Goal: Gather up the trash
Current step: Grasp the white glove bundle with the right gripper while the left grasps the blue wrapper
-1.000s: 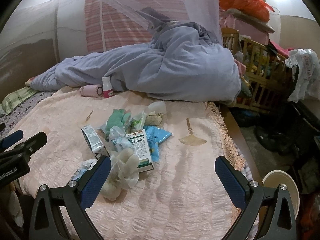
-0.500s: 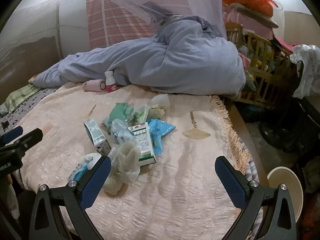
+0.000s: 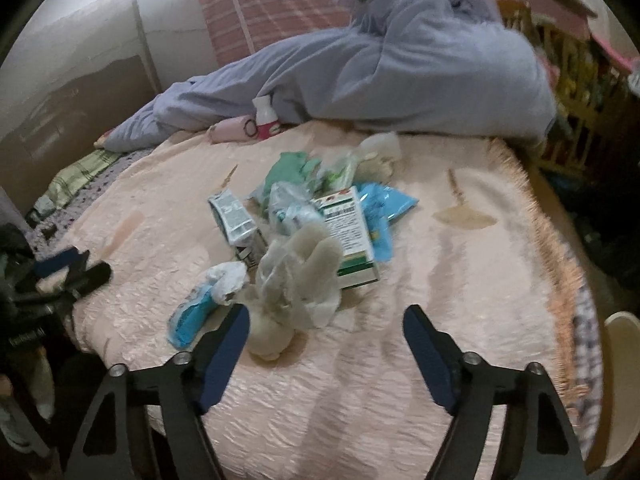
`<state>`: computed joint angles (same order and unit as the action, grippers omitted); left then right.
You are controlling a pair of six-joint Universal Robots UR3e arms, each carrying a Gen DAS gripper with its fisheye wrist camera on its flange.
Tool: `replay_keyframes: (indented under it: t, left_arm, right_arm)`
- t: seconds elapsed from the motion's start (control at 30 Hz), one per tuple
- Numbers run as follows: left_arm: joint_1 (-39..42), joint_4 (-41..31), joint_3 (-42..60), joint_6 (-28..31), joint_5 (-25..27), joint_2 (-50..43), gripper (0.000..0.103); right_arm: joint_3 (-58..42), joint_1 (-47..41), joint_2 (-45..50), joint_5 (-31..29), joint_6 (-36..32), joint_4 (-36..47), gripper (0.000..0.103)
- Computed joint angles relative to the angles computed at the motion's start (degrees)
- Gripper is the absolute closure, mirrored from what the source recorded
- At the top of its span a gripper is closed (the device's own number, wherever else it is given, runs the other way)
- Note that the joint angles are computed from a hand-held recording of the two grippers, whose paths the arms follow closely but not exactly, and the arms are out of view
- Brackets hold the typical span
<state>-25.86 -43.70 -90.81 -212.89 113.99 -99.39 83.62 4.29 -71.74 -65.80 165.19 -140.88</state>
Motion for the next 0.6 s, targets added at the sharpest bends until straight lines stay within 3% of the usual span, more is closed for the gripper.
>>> replay_keyframes:
  t: [0.47, 0.5, 0.57, 0.6]
  left_arm:
    - [2.9, 1.2, 3.9, 2.9, -6.9, -8.8, 0.007]
    - [3.1, 1.1, 4.1, 3.3, -7.3, -9.3, 0.007]
    - [3.4, 0.6, 4.9, 3.7, -8.0, -10.4, 0.018]
    - [3.6, 0.3, 5.2, 3.9, -8.5, -10.7, 0.02]
  right_arm:
    - [-11.2, 1.0, 11.5, 8.0, 4.4, 6.1, 0.032]
    - [-12.1, 0.9, 12.4, 8.9, 4.7, 6.6, 0.034]
    - [-13.8, 0.8, 14.2, 11.2, 5.2, 7.6, 0.055]
    - [-14.9, 0.8, 15.3, 11.9, 5.6, 8.4, 0.058]
